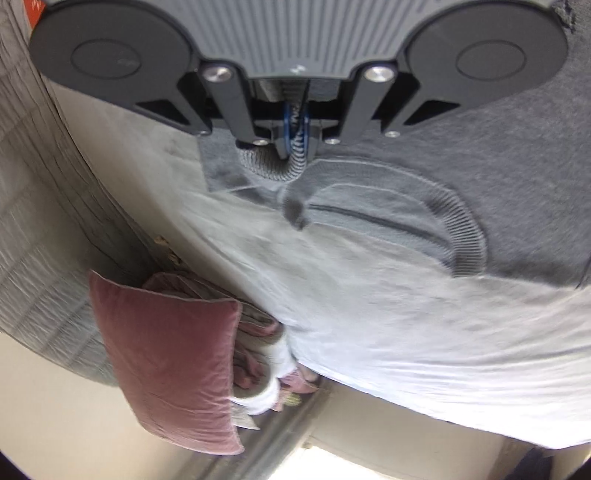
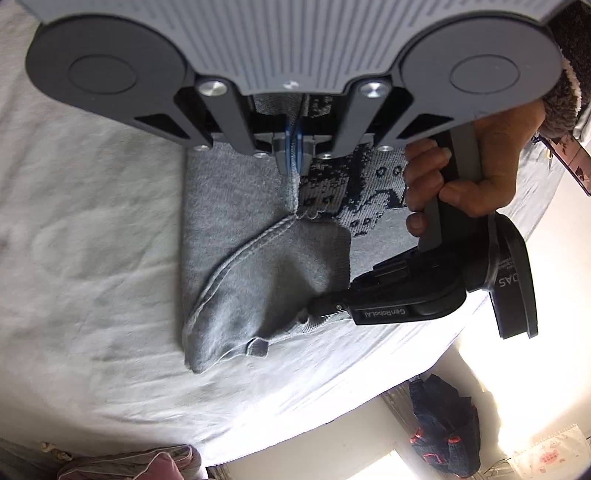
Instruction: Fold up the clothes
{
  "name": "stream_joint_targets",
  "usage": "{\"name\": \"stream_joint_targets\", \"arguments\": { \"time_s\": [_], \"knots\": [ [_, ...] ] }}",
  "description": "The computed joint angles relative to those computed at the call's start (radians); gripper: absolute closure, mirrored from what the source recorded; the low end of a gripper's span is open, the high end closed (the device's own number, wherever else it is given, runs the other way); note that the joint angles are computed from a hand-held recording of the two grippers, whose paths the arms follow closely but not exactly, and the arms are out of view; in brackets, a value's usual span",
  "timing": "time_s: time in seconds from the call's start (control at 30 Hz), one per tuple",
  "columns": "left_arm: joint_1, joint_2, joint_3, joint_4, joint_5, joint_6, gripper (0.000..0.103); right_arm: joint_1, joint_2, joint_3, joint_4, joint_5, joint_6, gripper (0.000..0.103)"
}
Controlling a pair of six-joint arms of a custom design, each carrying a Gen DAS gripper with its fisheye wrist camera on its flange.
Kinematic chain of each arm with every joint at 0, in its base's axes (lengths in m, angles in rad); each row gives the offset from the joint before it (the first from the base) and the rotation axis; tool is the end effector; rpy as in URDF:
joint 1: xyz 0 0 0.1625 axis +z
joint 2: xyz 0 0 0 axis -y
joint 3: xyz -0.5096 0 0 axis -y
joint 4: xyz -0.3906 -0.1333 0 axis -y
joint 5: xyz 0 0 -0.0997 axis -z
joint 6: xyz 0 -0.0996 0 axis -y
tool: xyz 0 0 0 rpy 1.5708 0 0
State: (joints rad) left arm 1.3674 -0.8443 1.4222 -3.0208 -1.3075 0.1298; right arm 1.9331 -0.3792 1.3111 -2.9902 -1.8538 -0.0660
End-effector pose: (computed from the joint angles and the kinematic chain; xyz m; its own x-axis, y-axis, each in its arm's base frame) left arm -0.0064 -0.8190 0.3445 -0.9608 0.0814 -0.2651 0.2564 0.6247 -0.7376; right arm 0.3961 -0.7473 -0.0002 -0.9215 -0.2720 0.2771 -0.3747 0.8100 -0.4511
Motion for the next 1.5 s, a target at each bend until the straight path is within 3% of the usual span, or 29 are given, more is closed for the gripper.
{"name": "stream_joint_targets", "arguments": {
  "time_s": [0.23,0.27,0.43,0.57,0.93,1.17,1.2,1.27,1.33,1.5],
  "knots": [
    [-0.006,0.017,-0.025,0.007,0.116,-0.026,0.093,-0.006,0.008,-0.007,0.004,0.013,-0.014,0.094],
    [-0.007,0.014,-0.027,0.006,0.132,-0.036,0.089,-0.008,0.005,-0.004,0.002,0.019,-0.011,0.088],
    [-0.025,-0.028,-0.001,0.035,0.204,-0.051,0.074,-0.001,-0.021,0.025,-0.008,0.017,-0.032,0.088],
    [-0.038,-0.088,0.055,0.087,0.204,-0.055,0.067,0.007,-0.046,0.062,-0.016,0.027,-0.042,0.088],
    [-0.076,-0.259,0.294,0.174,0.152,-0.082,0.066,0.045,-0.125,0.203,-0.004,0.017,-0.135,0.088],
    [-0.094,-0.359,0.434,0.206,0.115,-0.081,0.062,0.064,-0.161,0.261,0.016,-0.014,-0.081,0.087],
    [-0.091,-0.368,0.451,0.197,0.095,-0.077,0.061,0.07,-0.165,0.272,0.011,-0.021,-0.075,0.084],
    [-0.083,-0.386,0.483,0.178,0.055,-0.069,0.061,0.082,-0.169,0.297,-0.005,-0.035,-0.077,0.066],
    [-0.068,-0.393,0.508,0.157,-0.002,-0.077,0.061,0.095,-0.167,0.324,-0.036,-0.056,-0.101,0.066],
    [-0.068,-0.395,0.523,0.177,-0.056,-0.049,0.063,0.106,-0.159,0.381,-0.122,-0.053,-0.144,0.066]
  ]
}}
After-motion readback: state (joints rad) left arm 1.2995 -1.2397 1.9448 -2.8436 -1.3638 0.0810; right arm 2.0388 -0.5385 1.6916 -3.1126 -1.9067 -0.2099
